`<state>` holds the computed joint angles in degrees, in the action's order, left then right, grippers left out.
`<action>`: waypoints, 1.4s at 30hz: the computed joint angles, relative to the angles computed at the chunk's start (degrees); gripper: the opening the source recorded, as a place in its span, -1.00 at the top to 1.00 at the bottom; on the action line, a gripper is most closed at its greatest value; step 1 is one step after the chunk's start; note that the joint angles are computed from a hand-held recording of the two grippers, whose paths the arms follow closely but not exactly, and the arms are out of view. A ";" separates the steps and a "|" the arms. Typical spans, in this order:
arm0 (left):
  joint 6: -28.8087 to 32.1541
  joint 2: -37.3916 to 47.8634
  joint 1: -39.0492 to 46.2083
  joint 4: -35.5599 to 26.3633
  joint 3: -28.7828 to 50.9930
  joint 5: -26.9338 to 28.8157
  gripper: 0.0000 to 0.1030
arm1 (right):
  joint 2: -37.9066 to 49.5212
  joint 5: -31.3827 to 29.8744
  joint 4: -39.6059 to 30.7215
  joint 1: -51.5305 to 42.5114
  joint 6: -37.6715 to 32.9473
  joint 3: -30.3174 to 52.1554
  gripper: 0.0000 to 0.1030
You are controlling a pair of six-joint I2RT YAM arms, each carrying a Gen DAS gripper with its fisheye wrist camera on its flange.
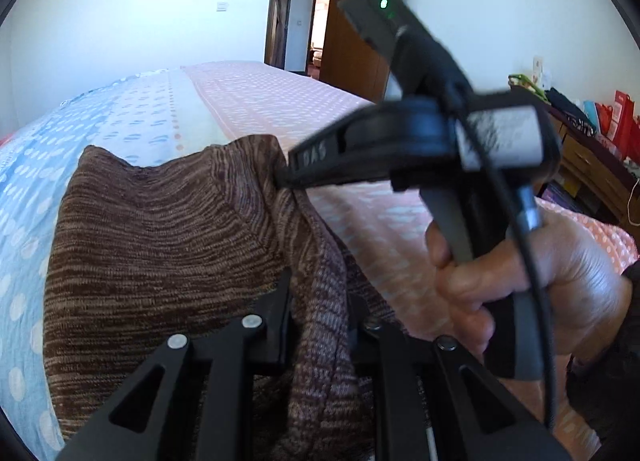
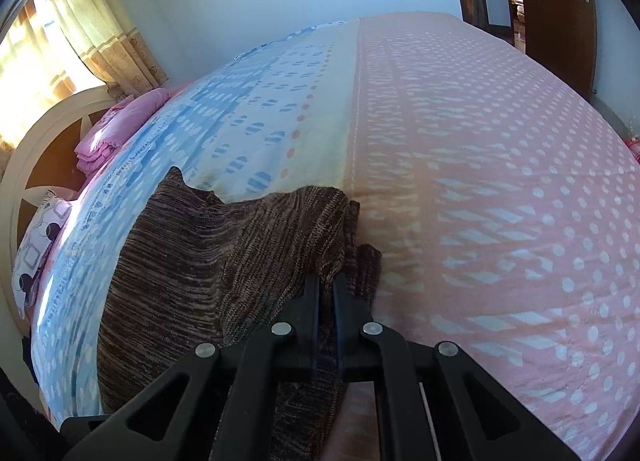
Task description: Fold small clothes
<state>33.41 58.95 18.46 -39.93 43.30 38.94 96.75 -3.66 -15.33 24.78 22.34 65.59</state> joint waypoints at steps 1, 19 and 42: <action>-0.62 0.28 -0.78 0.10 0.22 -0.67 0.65 | 0.31 0.29 0.83 0.23 0.57 -0.58 0.90; 39.38 20.25 35.03 -34.23 18.91 15.36 -0.53 | -36.33 11.65 -0.39 11.25 19.14 -27.61 0.83; 27.51 25.07 35.43 -24.28 24.41 9.57 -0.53 | -38.92 9.10 23.69 26.08 54.66 -48.79 0.92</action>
<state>60.92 84.02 53.89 -64.21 67.71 48.50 57.83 5.44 8.35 50.87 77.00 16.79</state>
